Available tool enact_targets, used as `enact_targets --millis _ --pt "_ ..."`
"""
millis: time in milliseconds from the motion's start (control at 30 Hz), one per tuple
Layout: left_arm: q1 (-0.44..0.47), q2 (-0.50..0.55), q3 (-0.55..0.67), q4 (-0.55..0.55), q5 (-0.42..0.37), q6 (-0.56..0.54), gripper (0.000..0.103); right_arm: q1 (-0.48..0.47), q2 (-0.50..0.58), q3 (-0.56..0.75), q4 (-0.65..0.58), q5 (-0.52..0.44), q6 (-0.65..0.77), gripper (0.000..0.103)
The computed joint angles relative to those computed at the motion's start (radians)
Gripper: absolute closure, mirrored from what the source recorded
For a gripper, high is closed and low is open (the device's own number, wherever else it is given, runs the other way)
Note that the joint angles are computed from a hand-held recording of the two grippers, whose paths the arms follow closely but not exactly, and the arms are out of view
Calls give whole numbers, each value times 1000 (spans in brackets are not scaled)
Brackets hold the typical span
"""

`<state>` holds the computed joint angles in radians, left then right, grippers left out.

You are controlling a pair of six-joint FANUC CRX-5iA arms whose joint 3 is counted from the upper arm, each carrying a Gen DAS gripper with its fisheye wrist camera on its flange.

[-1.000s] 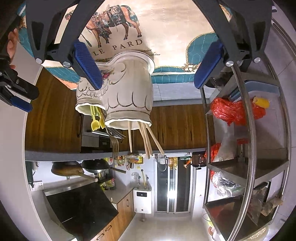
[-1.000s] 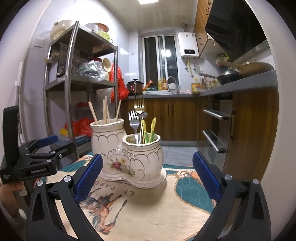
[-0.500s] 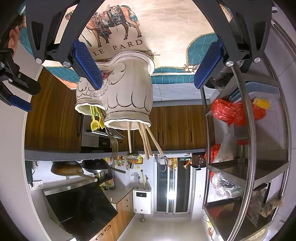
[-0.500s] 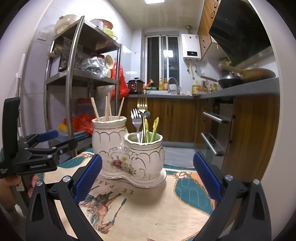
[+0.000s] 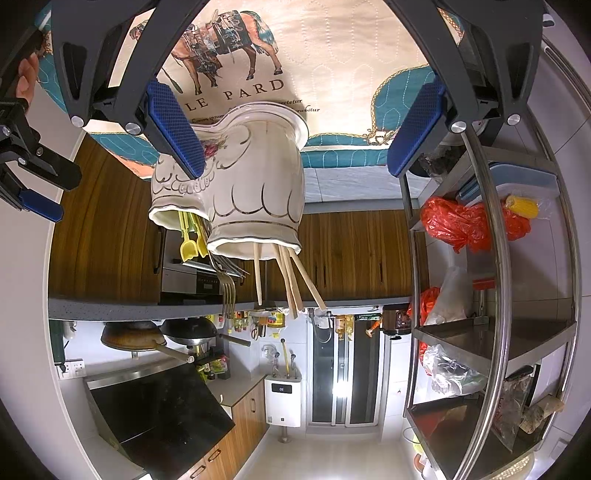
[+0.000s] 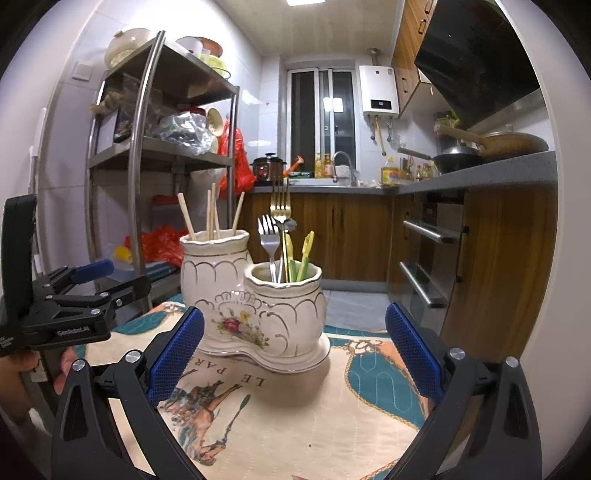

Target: Organize utensils

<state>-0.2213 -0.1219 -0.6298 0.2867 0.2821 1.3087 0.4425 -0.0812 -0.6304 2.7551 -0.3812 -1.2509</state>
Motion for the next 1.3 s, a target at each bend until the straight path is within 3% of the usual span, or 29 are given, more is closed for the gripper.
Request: enact_targets --millis 100,467,1300 --pt "3 1 6 -23 -6 18 6 -1 0 0 2 0 -2 5" --pt "-21 7 -19 86 25 -78 6 0 0 0 1 1 -1 5" --pt "-22 6 -17 87 22 -80 6 -1 0 2 0 5 0 5"
